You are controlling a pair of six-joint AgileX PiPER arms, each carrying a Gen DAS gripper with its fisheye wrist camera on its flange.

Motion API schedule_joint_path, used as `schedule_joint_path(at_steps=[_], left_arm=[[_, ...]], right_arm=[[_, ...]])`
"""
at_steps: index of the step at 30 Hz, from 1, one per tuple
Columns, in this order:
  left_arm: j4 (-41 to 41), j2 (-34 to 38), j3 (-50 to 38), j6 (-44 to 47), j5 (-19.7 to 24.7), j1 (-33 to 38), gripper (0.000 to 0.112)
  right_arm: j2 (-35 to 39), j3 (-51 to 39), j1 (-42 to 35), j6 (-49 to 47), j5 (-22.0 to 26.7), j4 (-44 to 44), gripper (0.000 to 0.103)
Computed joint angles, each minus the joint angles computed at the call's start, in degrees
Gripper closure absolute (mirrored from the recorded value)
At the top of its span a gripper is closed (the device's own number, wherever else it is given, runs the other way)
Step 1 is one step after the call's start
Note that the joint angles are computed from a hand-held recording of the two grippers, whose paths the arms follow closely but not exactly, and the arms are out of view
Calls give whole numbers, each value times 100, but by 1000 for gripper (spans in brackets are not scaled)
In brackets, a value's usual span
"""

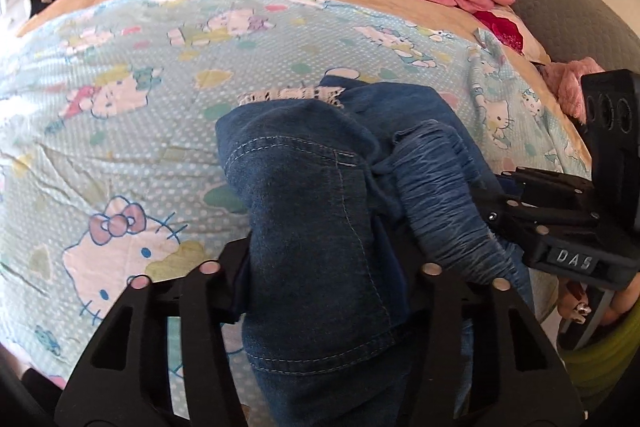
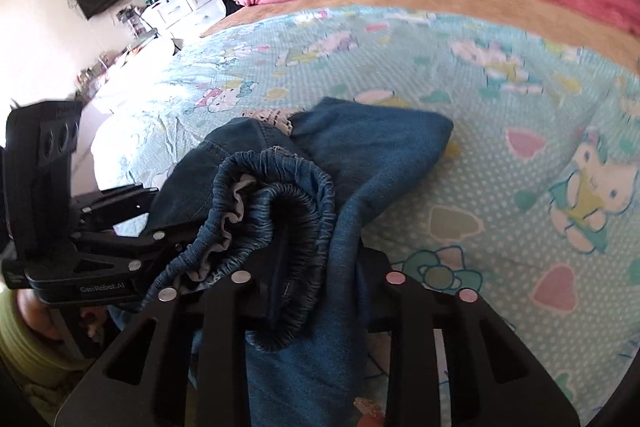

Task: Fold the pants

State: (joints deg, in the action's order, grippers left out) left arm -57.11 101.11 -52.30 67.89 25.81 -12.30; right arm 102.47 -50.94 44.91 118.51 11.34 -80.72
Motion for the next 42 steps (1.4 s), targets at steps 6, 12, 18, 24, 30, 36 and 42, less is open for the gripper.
schedule_joint_path(at_steps=[6, 12, 18, 24, 30, 36, 42], left_arm=[[-144, -322, 141, 130, -86, -41, 86], [-150, -434, 86, 66, -15, -16, 90], [-1, -386, -216, -155, 98, 92, 90], [145, -267, -595, -366, 188, 208, 91], [235, 0, -1030, -522, 327, 331, 91], [289, 273, -1431, -687, 429, 399, 91], [526, 478, -1788, -950, 363, 317, 91]], right_arm=[[-137, -93, 218, -444, 360, 274, 80], [-234, -178, 246, -607, 390, 355, 80], [-137, -555, 57, -1467, 333, 1006, 80], [99, -1157, -102, -2592, 447, 1797, 80], [381, -1627, -318, -3463, 413, 2521, 80], [625, -1989, -518, -4196, 372, 3200, 80], [846, -2289, -667, -4521, 370, 3510, 80]])
